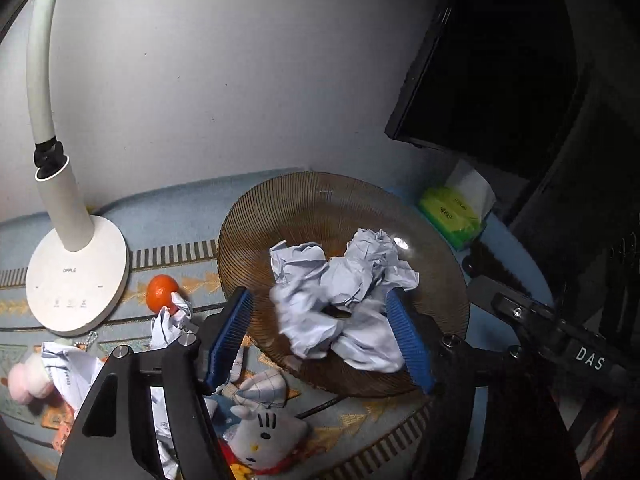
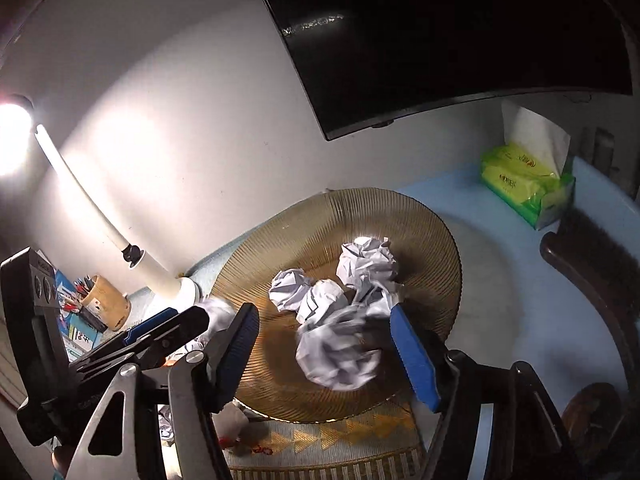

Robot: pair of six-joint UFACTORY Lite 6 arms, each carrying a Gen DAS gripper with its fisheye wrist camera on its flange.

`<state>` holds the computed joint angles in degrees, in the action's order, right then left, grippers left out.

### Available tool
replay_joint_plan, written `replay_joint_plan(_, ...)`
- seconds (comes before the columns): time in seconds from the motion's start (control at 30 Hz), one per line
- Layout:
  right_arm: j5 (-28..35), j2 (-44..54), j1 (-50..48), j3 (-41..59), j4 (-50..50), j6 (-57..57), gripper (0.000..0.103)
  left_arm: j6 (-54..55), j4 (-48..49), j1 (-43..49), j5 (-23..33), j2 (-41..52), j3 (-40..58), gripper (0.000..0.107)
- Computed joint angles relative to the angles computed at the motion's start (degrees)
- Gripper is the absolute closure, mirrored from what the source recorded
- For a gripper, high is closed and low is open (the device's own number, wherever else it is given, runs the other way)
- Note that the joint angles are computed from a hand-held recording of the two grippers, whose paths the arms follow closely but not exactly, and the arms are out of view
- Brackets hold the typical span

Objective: Organize objects
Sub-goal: 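Withdraw both open tools from the bowl toward the plush toys, then grasp the pink-white-green dango plush with the left tool while the right tool grasps Hello Kitty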

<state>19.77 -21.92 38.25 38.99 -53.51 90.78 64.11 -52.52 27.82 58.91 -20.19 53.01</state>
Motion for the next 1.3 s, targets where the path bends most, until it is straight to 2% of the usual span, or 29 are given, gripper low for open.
replay_joint_plan(0.1,1.12,-2.74,2.01,-1.47,0.88,-0.09,0.036,3.40,-1.05,5.40,5.14,-3.46,-1.36,0.039)
replay_joint_plan(0.2,5.07,-4.29,7.77,-1.76,-1.57,3.50,0.036,6.16,-1.56,11.89,10.29,-6.95,-1.67,0.039)
replay_joint_plan(0.33,8.91,-4.08,16.78,-0.95,-5.40,9.38,0.036,14.13,-3.22,29.51,23.66,-8.38,-0.02,0.039)
replay_joint_plan(0.43,13.60,-1.91,25.05,1.12,-8.99,14.34,0.036,20.14,-4.00,44.04,33.76,-5.34,3.57,0.039)
replay_joint_plan(0.5,15.41,0.01,29.40,2.73,-10.66,16.67,0.036,23.07,-3.98,51.99,38.62,-1.62,6.61,0.035)
replay_joint_plan(0.63,18.43,4.83,36.21,5.52,-13.90,21.34,0.036,30.11,-1.59,63.97,43.31,7.66,11.58,0.035)
replay_joint_plan(0.73,15.79,8.20,38.19,5.20,-17.04,26.34,0.036,35.23,2.11,68.01,40.52,14.52,12.84,0.035)
replay_joint_plan(0.87,11.51,14.71,38.28,5.84,-20.24,31.96,0.036,39.94,9.48,67.69,33.92,21.47,11.67,0.035)
replay_joint_plan(1.0,7.14,21.38,34.99,7.10,-19.44,34.48,0.036,48.26,15.98,65.13,27.89,19.00,3.63,0.035)
replay_joint_plan(1.13,-2.31,26.75,28.32,7.42,-17.84,34.73,0.036,53.53,16.60,57.85,17.96,10.48,-6.78,0.035)
replay_joint_plan(1.23,-1.71,29.88,26.70,10.15,-15.44,30.53,0.036,49.49,15.63,50.98,11.34,10.38,-8.80,0.035)
replay_joint_plan(1.3,-0.54,31.49,25.71,12.36,-14.24,28.08,0.036,46.78,16.75,49.29,12.50,13.21,-7.10,0.033)
